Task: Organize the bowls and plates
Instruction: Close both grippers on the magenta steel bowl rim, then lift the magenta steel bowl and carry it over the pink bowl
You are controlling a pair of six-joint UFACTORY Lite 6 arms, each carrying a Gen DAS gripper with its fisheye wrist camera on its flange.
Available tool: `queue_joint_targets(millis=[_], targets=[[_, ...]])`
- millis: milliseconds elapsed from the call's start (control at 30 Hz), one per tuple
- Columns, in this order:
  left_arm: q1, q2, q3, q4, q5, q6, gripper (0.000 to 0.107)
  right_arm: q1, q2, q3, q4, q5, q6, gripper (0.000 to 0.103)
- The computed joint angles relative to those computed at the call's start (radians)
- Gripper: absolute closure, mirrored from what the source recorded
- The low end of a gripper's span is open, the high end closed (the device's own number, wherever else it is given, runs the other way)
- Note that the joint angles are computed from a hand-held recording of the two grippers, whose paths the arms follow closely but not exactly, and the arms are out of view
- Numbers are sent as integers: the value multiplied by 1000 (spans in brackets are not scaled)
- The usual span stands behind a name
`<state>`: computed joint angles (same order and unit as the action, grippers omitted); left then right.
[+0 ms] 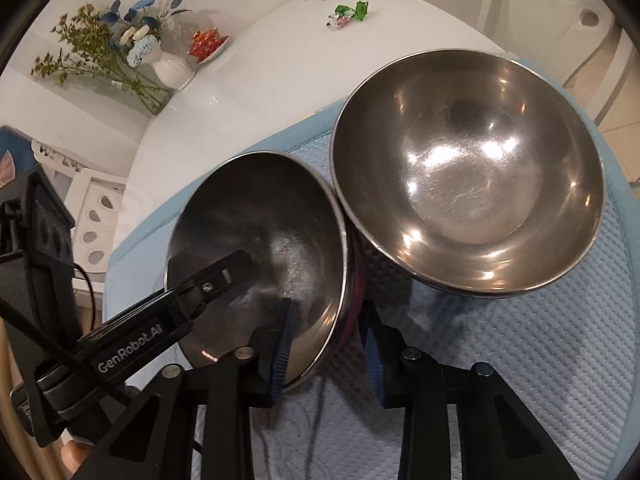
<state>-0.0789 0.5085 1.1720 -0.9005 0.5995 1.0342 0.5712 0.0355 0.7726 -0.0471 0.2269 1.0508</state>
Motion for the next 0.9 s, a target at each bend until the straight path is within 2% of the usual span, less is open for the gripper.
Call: queue_joint_targets(millis=[100, 233, 400, 667, 900], targets=[[25, -53, -44, -3, 24, 17, 85, 18, -36, -11, 18, 26, -11, 75], [46, -220, -176, 14, 27, 34, 86, 135, -140, -4, -208, 147, 262, 75], [114, -497, -348, 83, 90, -6, 85, 307, -260, 31, -323, 308, 451, 75], [363, -1004, -585, 185, 380, -42, 85, 705, -323, 152, -466, 601, 763, 75], [660, -1331, -718, 263, 721, 114, 85, 1043, -255, 249, -517, 814, 1096, 75]])
